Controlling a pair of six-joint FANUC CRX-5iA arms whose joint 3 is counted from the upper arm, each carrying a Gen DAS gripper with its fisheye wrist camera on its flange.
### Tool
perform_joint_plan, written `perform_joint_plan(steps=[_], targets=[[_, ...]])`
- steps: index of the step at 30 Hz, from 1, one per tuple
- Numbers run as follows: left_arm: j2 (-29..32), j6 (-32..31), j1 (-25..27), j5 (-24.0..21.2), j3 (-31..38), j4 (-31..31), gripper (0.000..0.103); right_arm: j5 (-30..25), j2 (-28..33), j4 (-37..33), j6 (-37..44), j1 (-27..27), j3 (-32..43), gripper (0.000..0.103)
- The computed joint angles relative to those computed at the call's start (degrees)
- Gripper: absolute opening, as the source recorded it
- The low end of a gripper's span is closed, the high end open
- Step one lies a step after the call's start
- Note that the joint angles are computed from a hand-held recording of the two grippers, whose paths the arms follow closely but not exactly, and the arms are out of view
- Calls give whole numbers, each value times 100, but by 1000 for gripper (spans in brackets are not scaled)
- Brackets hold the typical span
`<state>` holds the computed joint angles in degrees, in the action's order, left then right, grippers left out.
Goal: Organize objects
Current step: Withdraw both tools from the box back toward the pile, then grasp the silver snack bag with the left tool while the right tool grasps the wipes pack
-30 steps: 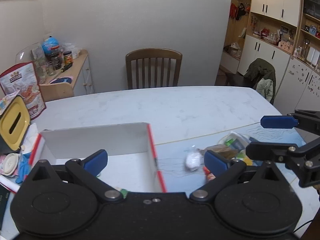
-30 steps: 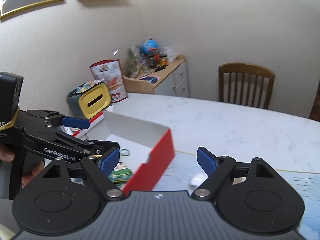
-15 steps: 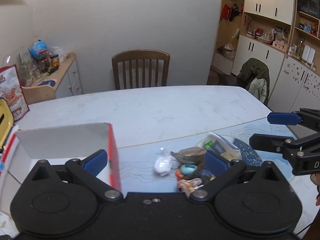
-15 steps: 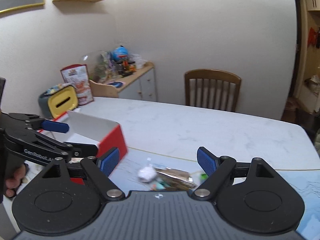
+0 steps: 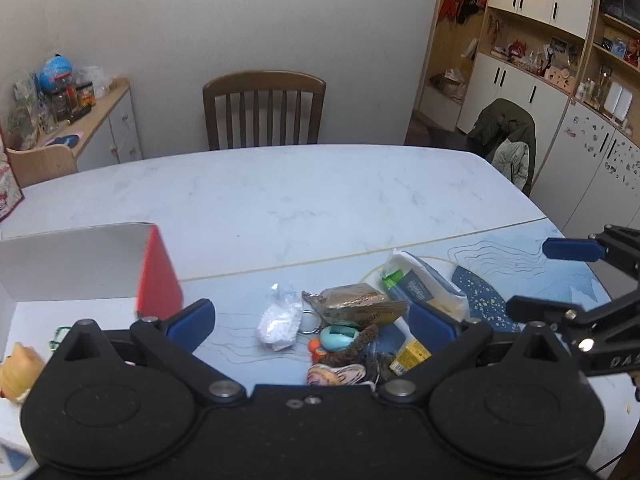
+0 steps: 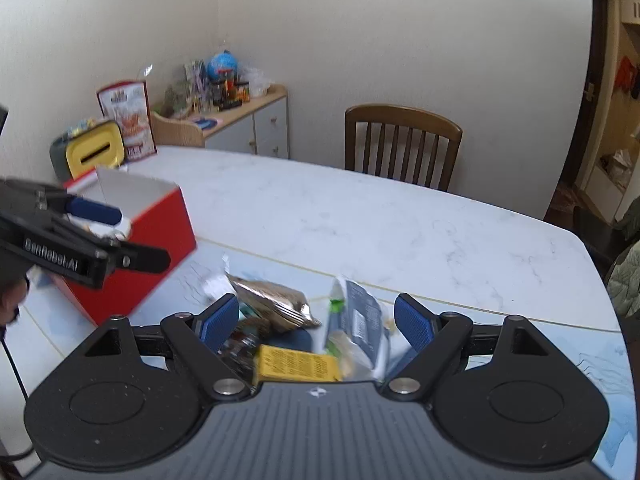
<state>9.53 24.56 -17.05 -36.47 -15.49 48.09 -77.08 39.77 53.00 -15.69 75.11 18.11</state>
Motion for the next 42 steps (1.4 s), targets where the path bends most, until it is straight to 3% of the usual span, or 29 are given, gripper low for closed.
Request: perform_joint_plan(steps=[7, 15, 21, 32, 42], targets=[[546, 840, -276, -214, 805, -902, 103, 428, -240, -207, -375, -153, -593, 85], [1471, 2319, -542, -1118, 2270, -2332, 102, 901, -391, -241, -511, -388, -1007, 85], [2016, 2938, -652, -1584, 3003, -2734, 102, 1164, -347, -284, -509, -525, -1053, 83], [2540, 3258, -841, -2083, 3650, -3284, 97, 1511, -226, -651, -413, -709, -972, 69], [2515, 3187, -838, -2070, 3591, -3194, 68, 1615, -175, -885, -335, -762, -931, 50]])
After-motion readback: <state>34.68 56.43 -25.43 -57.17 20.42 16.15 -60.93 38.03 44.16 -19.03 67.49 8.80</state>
